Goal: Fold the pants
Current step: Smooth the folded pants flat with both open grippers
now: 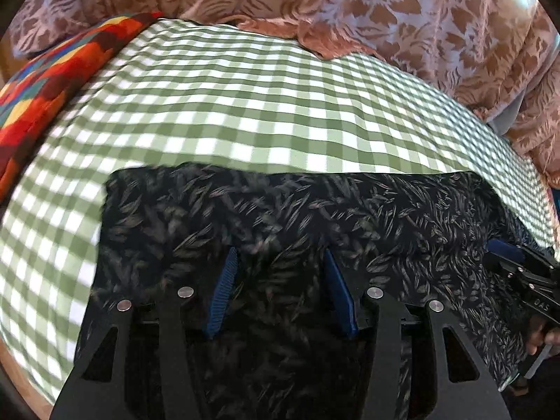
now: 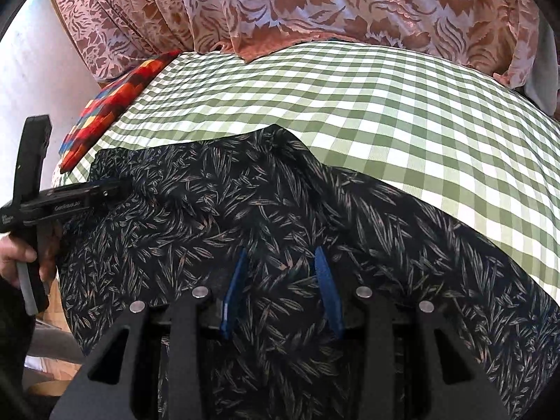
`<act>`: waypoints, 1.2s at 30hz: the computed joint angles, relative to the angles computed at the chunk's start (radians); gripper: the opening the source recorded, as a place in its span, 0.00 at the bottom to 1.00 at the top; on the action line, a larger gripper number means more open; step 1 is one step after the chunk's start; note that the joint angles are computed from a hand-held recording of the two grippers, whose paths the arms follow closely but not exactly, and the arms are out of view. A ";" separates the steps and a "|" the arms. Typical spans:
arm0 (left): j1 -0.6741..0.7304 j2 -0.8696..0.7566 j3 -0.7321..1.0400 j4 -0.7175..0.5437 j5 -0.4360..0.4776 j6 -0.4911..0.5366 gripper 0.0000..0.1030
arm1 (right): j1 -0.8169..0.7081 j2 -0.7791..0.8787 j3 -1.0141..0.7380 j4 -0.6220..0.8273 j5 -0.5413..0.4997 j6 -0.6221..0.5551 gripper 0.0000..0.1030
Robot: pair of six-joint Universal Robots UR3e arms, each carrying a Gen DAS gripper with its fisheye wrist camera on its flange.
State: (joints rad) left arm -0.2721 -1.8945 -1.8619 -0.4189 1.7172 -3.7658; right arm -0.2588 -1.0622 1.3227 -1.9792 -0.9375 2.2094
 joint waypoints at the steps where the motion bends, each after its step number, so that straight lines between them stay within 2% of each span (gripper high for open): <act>1: -0.003 0.034 -0.032 0.009 0.003 -0.025 0.50 | -0.003 0.000 0.000 0.003 0.005 -0.005 0.39; 5: -0.004 0.245 -0.225 0.083 0.022 -0.132 0.50 | -0.011 -0.018 0.009 0.016 0.011 -0.015 0.40; 8: 0.055 0.474 -0.425 0.121 -0.020 -0.230 0.50 | -0.027 -0.063 0.050 0.024 0.032 -0.030 0.47; 12: 0.132 0.771 -0.597 0.020 -0.086 -0.345 0.50 | -0.062 -0.130 0.102 0.095 0.078 -0.102 0.47; 15: 0.150 0.902 -0.678 -0.009 -0.116 -0.424 0.50 | -0.083 -0.181 0.150 0.145 0.097 -0.165 0.47; 18: 0.175 0.926 -0.731 0.027 -0.175 -0.465 0.50 | -0.100 -0.226 0.197 0.181 0.105 -0.213 0.49; 21: 0.164 0.851 -0.745 0.107 -0.190 -0.495 0.49 | -0.109 -0.253 0.228 0.199 0.103 -0.240 0.51; 24: 0.147 0.758 -0.710 0.154 -0.166 -0.499 0.28 | -0.122 -0.268 0.242 0.226 0.102 -0.262 0.52; 26: 0.083 0.676 -0.644 0.151 -0.096 -0.500 0.11 | -0.128 -0.276 0.258 0.227 0.098 -0.270 0.52; 27: 0.057 0.657 -0.627 0.153 -0.062 -0.502 0.07 | -0.128 -0.277 0.261 0.227 0.094 -0.271 0.52; 30: -0.006 0.671 -0.586 0.073 0.028 -0.509 0.06 | -0.137 -0.287 0.273 0.231 0.089 -0.284 0.52; 33: -0.004 0.674 -0.602 0.029 0.036 -0.507 0.06 | -0.165 -0.274 0.213 0.362 0.094 -0.352 0.52; 36: -0.013 0.626 -0.617 0.054 0.040 -0.509 0.06 | -0.199 -0.276 0.200 0.413 0.077 -0.406 0.52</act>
